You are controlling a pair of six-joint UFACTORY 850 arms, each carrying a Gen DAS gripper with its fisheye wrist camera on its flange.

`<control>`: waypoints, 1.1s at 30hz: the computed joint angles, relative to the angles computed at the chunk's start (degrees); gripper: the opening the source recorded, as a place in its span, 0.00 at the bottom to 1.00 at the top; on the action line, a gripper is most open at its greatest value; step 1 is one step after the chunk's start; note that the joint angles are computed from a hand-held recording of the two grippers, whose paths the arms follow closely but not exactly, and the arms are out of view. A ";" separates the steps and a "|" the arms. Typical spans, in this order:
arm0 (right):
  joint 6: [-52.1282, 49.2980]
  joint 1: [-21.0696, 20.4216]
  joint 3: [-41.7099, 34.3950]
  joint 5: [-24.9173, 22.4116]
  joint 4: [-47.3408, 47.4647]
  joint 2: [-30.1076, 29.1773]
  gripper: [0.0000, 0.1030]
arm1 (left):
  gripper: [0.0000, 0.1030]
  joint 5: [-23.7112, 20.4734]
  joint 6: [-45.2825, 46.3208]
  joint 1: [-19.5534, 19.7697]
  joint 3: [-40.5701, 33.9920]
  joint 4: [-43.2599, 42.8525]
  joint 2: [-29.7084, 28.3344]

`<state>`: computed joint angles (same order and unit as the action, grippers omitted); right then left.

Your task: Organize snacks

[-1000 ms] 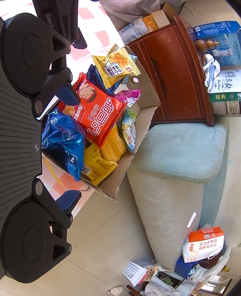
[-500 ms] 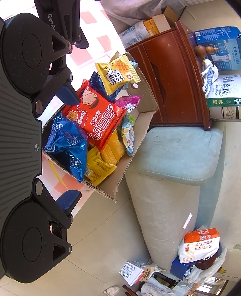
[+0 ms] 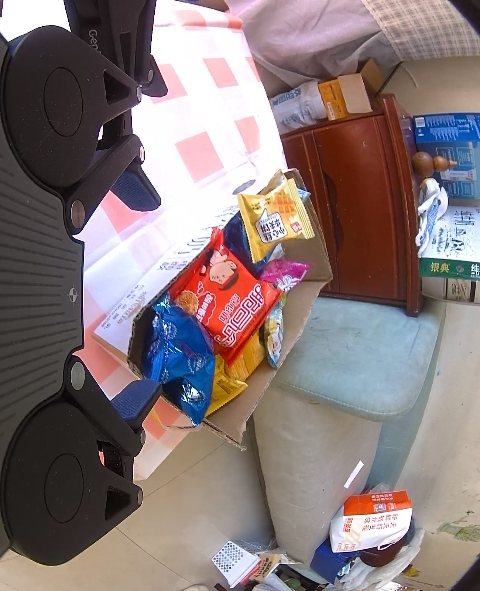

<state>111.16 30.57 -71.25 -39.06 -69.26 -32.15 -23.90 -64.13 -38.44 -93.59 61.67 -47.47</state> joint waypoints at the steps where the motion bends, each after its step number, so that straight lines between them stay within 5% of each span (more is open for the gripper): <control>1: 0.49 0.36 0.07 0.28 -0.34 -0.09 0.96 | 0.96 0.34 -0.90 0.27 1.30 0.69 0.69; 19: 2.58 4.81 -3.24 6.91 -2.09 -7.33 0.96 | 0.97 3.92 -9.40 6.09 13.31 4.70 6.03; 25: 11.44 5.17 -4.46 10.39 -8.56 -10.99 0.96 | 0.97 4.68 -11.67 7.33 13.99 6.15 6.39; 33: 24.11 6.63 -6.16 6.29 -19.71 -15.23 1.00 | 0.97 5.25 -13.84 7.97 14.36 8.38 6.35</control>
<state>135.27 37.19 -77.41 -32.77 -88.96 -47.38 -18.65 -77.97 -30.47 -79.23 70.06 -41.12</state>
